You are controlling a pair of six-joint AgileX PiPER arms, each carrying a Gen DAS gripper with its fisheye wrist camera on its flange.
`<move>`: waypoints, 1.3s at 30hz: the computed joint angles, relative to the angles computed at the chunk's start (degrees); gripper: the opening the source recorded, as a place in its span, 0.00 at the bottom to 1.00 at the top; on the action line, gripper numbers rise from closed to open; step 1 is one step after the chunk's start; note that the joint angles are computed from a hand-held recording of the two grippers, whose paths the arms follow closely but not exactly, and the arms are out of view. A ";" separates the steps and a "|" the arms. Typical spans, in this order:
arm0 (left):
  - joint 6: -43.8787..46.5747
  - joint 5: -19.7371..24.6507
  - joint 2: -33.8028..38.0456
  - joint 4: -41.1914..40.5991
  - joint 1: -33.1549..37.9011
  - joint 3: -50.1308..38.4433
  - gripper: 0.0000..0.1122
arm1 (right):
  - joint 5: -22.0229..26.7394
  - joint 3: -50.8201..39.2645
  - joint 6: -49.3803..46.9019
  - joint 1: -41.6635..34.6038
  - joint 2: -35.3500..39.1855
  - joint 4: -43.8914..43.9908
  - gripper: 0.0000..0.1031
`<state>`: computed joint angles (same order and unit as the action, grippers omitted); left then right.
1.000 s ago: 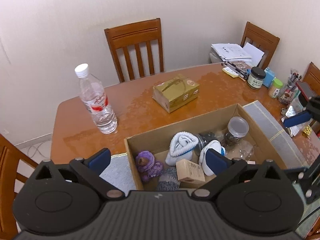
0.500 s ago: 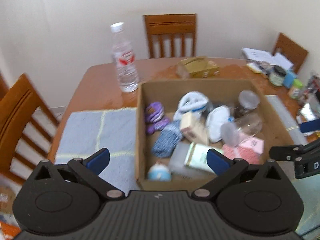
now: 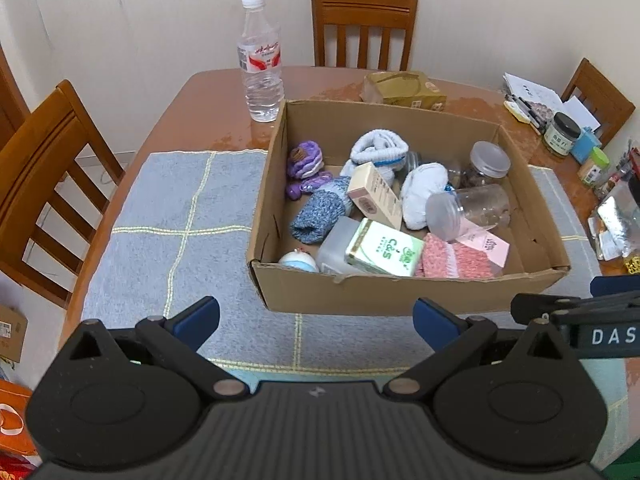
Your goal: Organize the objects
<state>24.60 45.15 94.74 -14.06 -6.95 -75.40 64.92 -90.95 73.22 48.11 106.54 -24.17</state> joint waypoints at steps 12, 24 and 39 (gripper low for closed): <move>-1.84 1.96 0.42 1.26 -1.05 -2.50 0.91 | 2.60 -1.44 0.72 0.32 -0.09 -0.54 1.00; -1.71 3.52 0.84 0.75 -0.51 -3.47 0.91 | 2.87 -1.73 1.10 0.27 0.14 -0.35 1.00; -1.98 4.04 0.25 0.80 -0.78 -3.55 0.91 | 4.03 -2.19 1.34 0.49 0.12 -0.77 1.00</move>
